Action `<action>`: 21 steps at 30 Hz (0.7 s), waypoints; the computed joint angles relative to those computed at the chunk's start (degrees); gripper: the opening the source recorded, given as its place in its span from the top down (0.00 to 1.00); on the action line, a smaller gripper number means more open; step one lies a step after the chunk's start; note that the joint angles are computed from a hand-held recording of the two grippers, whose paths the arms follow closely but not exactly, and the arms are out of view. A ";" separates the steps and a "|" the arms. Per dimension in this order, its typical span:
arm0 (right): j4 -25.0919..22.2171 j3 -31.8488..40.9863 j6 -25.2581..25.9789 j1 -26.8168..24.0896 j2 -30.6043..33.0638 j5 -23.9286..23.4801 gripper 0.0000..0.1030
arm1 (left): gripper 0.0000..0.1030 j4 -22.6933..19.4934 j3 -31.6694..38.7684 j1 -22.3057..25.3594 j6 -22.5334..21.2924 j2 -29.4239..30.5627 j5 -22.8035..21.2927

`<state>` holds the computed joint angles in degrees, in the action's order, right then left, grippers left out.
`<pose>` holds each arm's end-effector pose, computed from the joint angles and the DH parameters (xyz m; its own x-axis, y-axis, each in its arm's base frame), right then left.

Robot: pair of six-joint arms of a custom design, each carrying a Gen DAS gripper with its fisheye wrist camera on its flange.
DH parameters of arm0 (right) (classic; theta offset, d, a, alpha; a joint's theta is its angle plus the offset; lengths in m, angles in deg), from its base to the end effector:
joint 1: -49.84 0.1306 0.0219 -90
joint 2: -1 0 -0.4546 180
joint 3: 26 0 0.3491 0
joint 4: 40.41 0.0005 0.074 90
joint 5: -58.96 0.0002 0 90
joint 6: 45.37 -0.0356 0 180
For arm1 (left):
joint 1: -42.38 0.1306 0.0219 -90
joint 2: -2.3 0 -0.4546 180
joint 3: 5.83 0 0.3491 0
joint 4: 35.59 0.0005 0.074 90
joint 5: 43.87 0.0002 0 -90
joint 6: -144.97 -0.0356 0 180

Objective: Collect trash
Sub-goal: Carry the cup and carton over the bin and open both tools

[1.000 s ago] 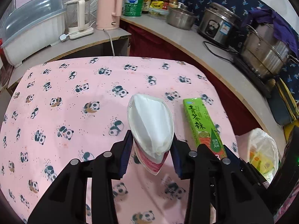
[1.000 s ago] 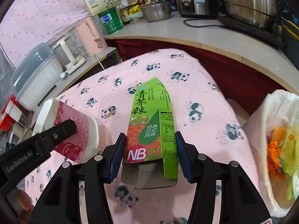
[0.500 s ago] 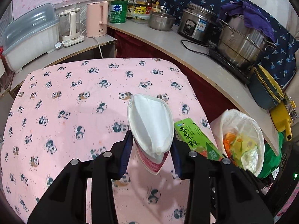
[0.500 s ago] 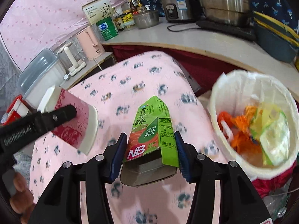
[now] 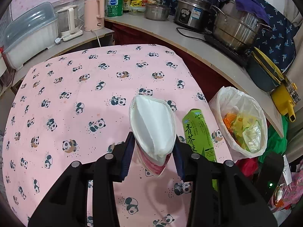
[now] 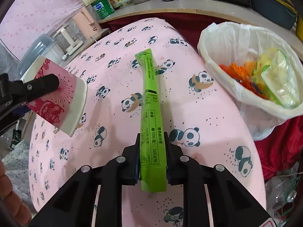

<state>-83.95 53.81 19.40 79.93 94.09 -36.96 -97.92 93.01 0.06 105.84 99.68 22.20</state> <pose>0.3842 0.2263 0.4127 -0.8885 -0.0248 -0.4583 -0.1866 0.9318 0.3114 0.3650 -0.3135 0.4972 -0.7717 -0.2562 -0.5821 -0.2048 0.9666 -0.1540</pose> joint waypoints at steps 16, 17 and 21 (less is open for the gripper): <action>1.78 1.53 1.66 -2.73 -5.09 2.85 0.82 | 0.64 -2.08 7.46 -3.06 -3.12 4.09 -1.65; 1.87 1.57 1.68 -3.41 -5.43 2.71 0.82 | 0.64 -2.23 8.31 -3.28 -3.55 4.59 -1.75; 2.10 1.58 1.94 -6.35 -6.58 2.22 0.82 | 0.64 -2.73 12.72 -4.20 -5.31 7.28 -1.57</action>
